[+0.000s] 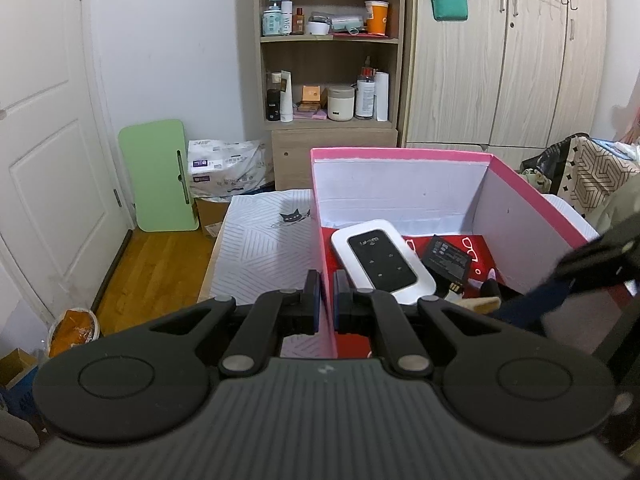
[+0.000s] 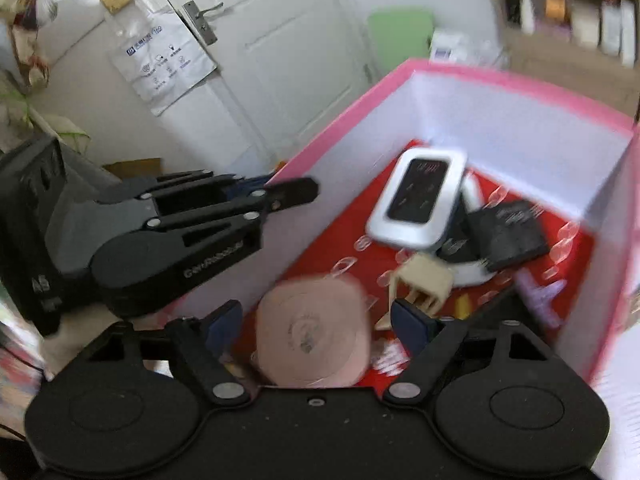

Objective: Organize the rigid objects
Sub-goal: 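Carry the pink round case into the box and release it, then grasp the silver keys with the right gripper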

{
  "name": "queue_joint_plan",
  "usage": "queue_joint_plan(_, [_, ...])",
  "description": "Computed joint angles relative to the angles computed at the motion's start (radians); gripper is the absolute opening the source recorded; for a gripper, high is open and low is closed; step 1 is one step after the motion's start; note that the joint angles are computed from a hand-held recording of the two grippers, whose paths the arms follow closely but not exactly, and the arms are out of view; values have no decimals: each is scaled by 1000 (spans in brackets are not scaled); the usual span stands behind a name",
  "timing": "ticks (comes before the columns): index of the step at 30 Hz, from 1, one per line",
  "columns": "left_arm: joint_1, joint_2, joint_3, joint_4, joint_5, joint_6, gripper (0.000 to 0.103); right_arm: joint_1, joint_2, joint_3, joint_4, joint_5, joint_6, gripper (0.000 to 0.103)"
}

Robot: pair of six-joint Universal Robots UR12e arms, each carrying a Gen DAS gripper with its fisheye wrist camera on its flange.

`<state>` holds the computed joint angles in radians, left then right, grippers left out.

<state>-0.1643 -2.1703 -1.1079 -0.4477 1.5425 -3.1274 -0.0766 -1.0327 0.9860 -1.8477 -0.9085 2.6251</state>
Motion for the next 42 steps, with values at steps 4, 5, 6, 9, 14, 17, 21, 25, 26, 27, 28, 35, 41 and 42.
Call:
queue_joint_plan(4, [3,1,-3,3,-5,0,5,-36,-55,89,-139,54,27,85])
queue_joint_plan(5, [3,2,-4,4,-6,-1,5,-48,-68,111,-174,77,38,85])
queue_joint_plan(6, [3,2,-5,4,-6,0,5,-62,-84,140,-228,89,58,85])
queue_joint_plan(9, [3,1,-5,4,-6,-1,5,-91,-117,206,-400,65,130,85])
queue_joint_plan(14, [3,2,-5,4,-5,1,5,-129,-124,254,-549,-39,246,85])
queue_joint_plan(17, [6,4,-10,10,-13,1,6,-134,-109,258,-547,-115,261,85])
queue_joint_plan(21, [5,5,-11,9,-8,-1,6,-129,-79,260,-544,-172,263,80])
queue_joint_plan(25, [4,5,-10,8,-7,1,5,-103,-42,238,-559,-260,226,73])
queue_joint_plan(26, [4,5,-10,8,-7,1,5,-98,-36,235,-564,-281,205,72])
queue_joint_plan(27, [3,5,-9,7,-6,1,5,-89,-24,222,-564,-304,181,71])
queue_joint_plan(28, [3,5,-9,7,-6,1,5,-81,-12,208,-563,-324,169,70])
queue_joint_plan(35, [-1,4,-6,2,10,20,5,-68,41,153,-585,-327,196,37])
queue_joint_plan(41, [-1,5,-7,2,9,21,5,-78,13,176,-614,-312,249,5])
queue_joint_plan(42, [0,5,-7,2,8,20,5,-79,6,183,-625,-309,259,5])
